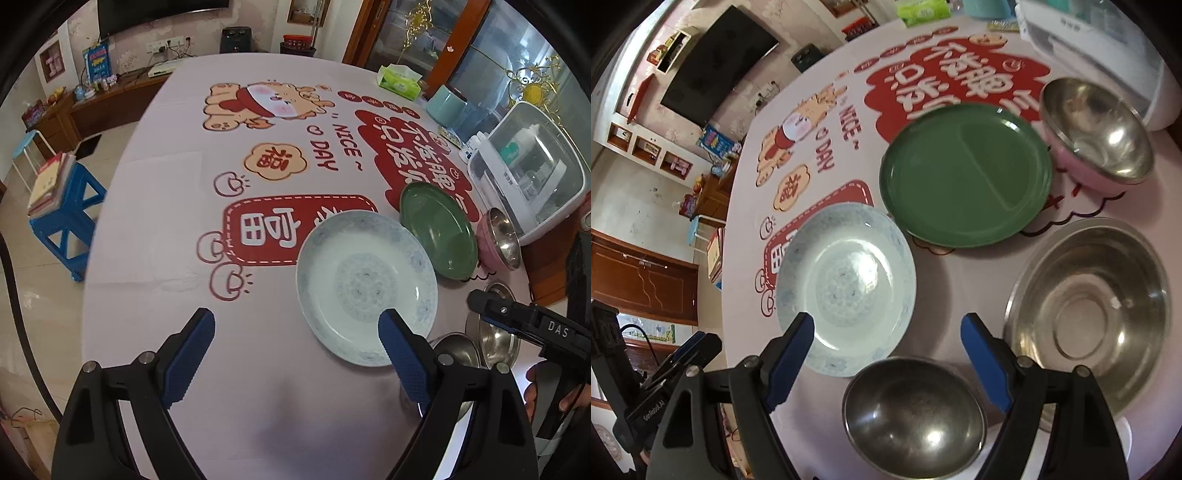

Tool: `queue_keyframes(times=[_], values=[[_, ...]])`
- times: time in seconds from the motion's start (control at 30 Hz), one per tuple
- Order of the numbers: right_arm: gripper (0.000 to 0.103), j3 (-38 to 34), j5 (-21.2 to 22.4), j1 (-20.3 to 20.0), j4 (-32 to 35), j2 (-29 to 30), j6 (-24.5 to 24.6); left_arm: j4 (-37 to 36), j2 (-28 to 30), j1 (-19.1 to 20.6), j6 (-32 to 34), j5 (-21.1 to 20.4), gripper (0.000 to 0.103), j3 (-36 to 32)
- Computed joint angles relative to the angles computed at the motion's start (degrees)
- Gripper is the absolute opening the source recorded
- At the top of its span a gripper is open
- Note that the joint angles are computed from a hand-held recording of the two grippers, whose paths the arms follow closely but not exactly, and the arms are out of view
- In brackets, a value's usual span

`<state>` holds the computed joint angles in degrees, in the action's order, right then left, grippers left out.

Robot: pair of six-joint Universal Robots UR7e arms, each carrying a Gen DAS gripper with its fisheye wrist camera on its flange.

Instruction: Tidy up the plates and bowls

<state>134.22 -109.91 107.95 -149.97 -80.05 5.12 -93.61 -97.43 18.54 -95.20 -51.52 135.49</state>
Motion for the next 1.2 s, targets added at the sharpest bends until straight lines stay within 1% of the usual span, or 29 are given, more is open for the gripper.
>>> queue_keyframes(times=[0.07, 0.17, 0.2, 0.33, 0.43, 0.53, 0.6, 0.67, 0.83, 0.9, 0.97, 1.07, 1.2], values=[[0.082, 0.1, 1.2, -0.9, -0.8, 0.9, -0.4, -4.2, 0.8, 1.7, 3.2, 0.2, 0.089, 1.4], [0.082, 0.3, 3.1, -2.3, -1.5, 1.9, -0.4, -9.0, 2.2, 3.6, 5.4, 0.6, 0.089, 3.2], [0.082, 0.2, 3.3, -2.5, -1.4, 2.3, -0.3, -10.1, 2.3, 3.9, 5.8, 0.6, 0.089, 3.7], [0.082, 0.2, 4.1, -3.4, -1.9, 4.0, 0.5, -19.8, 3.4, 6.8, 11.2, -0.3, 0.089, 6.5], [0.082, -0.1, 4.5, -4.1, -2.0, 5.0, 0.5, -24.7, 5.0, 8.9, 13.5, -0.7, 0.089, 7.5], [0.082, -0.6, 3.3, -3.6, -2.8, 6.3, -0.5, -30.1, 6.3, 11.1, 15.7, -1.6, 0.089, 8.7], [0.082, -0.8, 2.8, -3.2, -3.3, 6.8, -1.5, -31.6, 7.0, 12.3, 16.6, -2.0, 0.089, 8.8], [0.082, -1.2, 1.8, -2.8, -3.5, 7.5, -2.1, -33.4, 7.7, 13.2, 17.5, -2.2, 0.086, 9.0], [0.082, -2.2, -0.9, -1.7, -3.8, 9.3, -3.9, -37.3, 9.2, 14.9, 20.0, -2.7, 0.083, 9.4], [0.082, -2.7, -1.7, -1.4, -3.7, 10.0, -4.6, -39.1, 9.6, 15.7, 20.7, -3.3, 0.079, 9.6], [0.081, -2.9, -2.2, -1.3, -3.8, 10.5, -5.3, -39.9, 9.9, 15.7, 20.8, -2.8, 0.075, 9.7], [0.076, -3.1, -2.7, -1.4, -4.1, 10.9, -5.7, -41.3, 10.4, 16.2, 21.8, -2.8, 0.070, 9.6], [0.062, -3.4, -2.3, -2.3, -3.5, 11.4, -6.0, -42.5, 11.0, 16.4, 22.5, -2.5, 0.064, 9.5]])
